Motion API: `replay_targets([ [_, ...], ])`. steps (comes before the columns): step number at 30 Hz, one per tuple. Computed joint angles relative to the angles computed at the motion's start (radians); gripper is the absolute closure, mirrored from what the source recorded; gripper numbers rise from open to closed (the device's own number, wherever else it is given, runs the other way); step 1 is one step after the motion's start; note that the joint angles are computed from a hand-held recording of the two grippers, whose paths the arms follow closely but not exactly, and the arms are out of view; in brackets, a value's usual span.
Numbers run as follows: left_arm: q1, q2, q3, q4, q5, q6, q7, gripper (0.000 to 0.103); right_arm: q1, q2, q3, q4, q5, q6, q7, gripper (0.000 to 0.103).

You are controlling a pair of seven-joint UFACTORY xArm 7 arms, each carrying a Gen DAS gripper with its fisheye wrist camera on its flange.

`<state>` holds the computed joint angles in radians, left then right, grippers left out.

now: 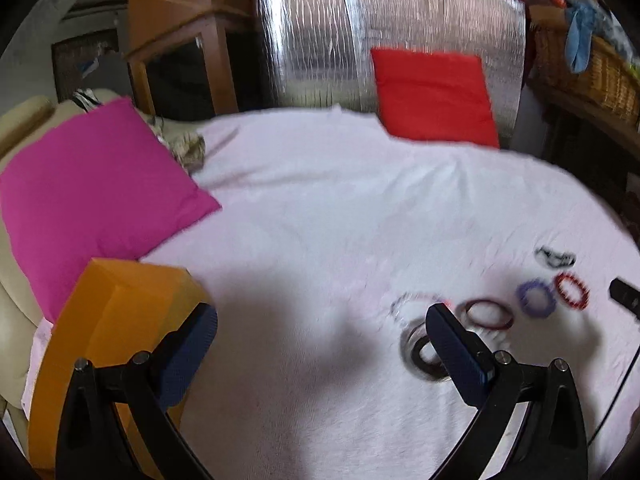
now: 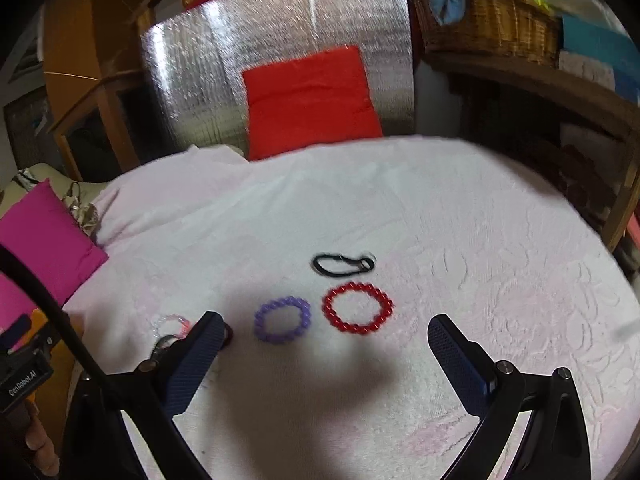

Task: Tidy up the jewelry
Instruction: 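Grasp the silver metal bangle with the left tool while the right tool grasps the purple beaded bracelet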

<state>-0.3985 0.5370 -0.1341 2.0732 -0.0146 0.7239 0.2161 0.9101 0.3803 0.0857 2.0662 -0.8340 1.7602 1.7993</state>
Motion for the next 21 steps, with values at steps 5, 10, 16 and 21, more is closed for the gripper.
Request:
replay_targets([
  [5,0.009,0.083,-0.016,0.117,-0.022,0.147,0.064,0.0,-0.109,-0.162,0.045,-0.277,0.087,-0.231,0.141,0.018],
  [10,0.015,0.083,-0.038,0.11,-0.071,0.195,0.137,0.0,-0.224,-0.252,0.084,-0.471,0.121,-0.531,0.254,0.033],
  [16,0.0,0.082,-0.044,0.094,-0.099,0.214,0.21,0.0,-0.273,-0.174,0.087,-0.418,0.167,-0.587,0.213,0.042],
  [21,-0.011,0.142,-0.062,0.174,-0.138,0.255,0.241,0.0,-0.261,-0.124,0.061,-0.349,0.164,-0.542,0.209,0.044],
])
